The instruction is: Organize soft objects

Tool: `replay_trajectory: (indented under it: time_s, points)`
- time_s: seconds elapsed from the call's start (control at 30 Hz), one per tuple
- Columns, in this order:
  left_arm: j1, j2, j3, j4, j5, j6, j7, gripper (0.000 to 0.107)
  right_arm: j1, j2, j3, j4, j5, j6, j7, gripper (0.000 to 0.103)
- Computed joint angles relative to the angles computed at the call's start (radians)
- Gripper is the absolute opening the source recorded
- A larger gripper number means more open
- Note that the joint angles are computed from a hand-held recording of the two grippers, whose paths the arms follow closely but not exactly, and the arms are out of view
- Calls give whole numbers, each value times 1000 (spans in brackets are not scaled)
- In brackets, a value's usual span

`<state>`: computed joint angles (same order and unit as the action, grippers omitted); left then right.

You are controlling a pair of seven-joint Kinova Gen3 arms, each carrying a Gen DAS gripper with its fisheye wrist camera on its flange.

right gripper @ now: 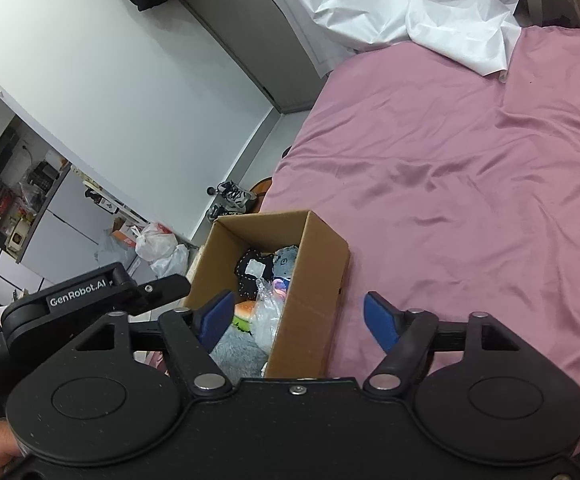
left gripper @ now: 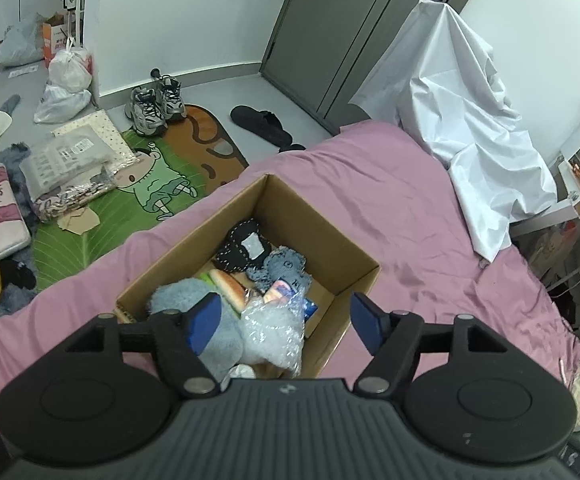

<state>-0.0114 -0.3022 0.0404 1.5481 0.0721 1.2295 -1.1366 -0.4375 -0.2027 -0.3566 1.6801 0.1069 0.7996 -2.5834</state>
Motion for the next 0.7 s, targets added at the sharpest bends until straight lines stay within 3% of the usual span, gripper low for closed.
replay_trajectory:
  time_s: [0.27,0.53,0.7]
  points:
    - [9,-5,51,-53,-61,83,16,89,14,-38,3,-5,-11,38,24,87]
    - [36,-14,101,-103,-124,152,1,97,33,-73,3,-28,-23,103,76,103]
    - [49,-29,133,-115,-161,173,-17,102,42,-94,-1,-48,-33,144,124,103]
